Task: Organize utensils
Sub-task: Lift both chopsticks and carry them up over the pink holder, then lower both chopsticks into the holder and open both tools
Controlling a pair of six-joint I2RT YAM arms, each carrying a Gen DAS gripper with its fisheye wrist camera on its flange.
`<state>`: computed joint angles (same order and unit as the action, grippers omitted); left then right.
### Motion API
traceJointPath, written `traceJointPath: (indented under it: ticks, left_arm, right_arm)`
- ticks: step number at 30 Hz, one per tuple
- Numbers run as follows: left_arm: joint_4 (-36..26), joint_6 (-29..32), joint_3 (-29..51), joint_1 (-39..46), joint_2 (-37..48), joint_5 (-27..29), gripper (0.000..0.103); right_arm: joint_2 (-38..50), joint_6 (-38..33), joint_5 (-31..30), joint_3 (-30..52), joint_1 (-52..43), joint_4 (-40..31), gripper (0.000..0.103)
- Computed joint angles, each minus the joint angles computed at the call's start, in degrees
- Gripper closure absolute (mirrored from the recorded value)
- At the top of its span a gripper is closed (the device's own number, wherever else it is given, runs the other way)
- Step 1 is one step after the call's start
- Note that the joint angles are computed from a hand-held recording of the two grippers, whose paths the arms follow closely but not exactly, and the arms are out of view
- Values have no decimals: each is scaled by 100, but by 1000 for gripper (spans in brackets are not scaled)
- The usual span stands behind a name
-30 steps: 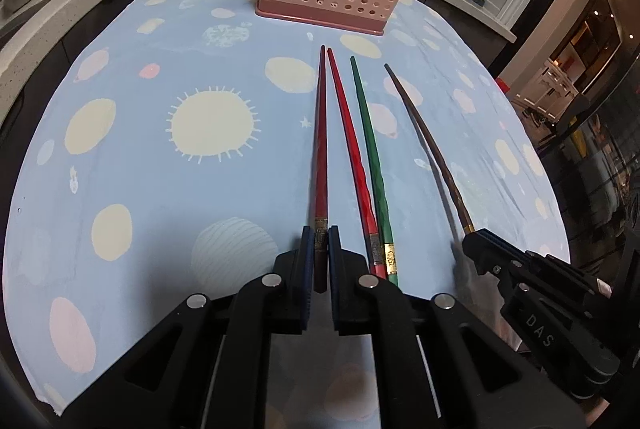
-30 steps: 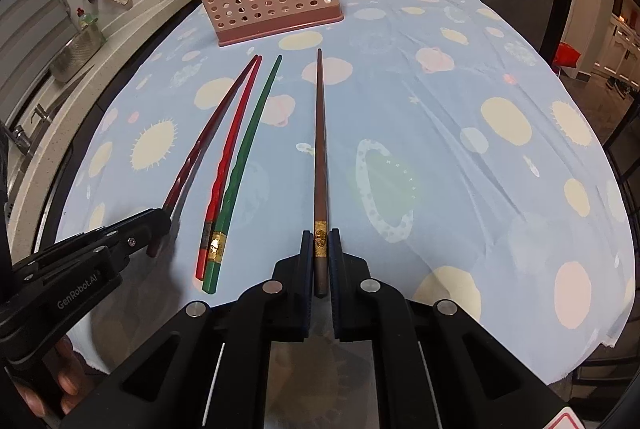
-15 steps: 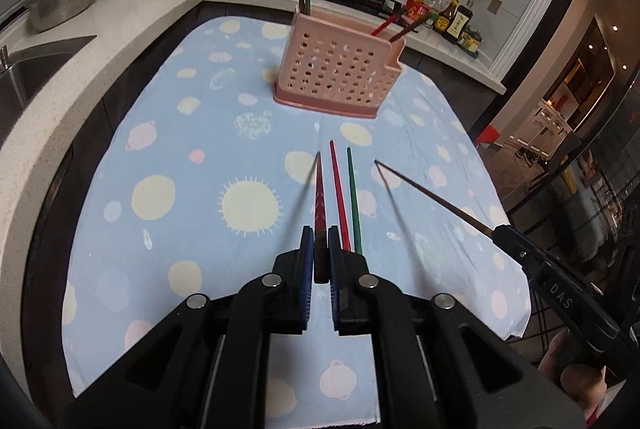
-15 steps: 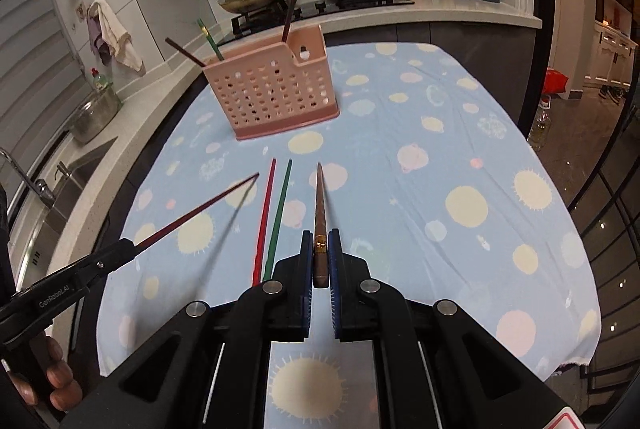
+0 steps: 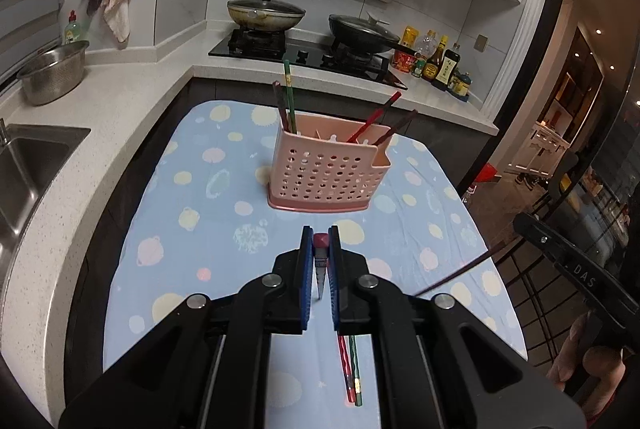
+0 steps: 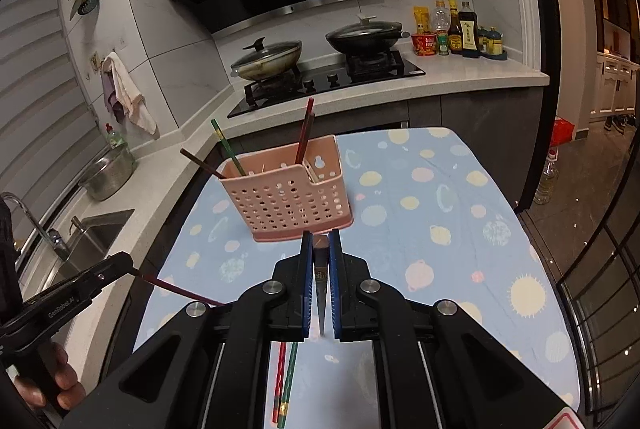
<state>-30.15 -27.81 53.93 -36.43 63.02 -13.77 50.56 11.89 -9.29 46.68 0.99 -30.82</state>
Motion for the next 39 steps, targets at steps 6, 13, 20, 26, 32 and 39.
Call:
traceJointPath:
  ticks: [6,13,20,26,32,39]
  left_arm:
    - [124,397,613,244,423,81,96]
    - [154,914,1773,460,943,128,96]
    - [51,1399,3438,768,1922,85,96]
    - [80,1513,4469,1151,2776,322,96]
    - [196,1636,4860,1297,3447,295,96]
    - [174,1588,4957,1379,3978,396,96]
  right_arm:
    - [532,43,-378,581,-126,242,96]
    - [1417,351,-1031,1739,-298,552,96]
    - [2545,413,-854,3209,-57,766,96]
    - [3498,391,-539,4096,115,993,96]
    - [4306,318,-328,4492,187,1040,96]
    - [4965,13,-130,4681,291,849,96]
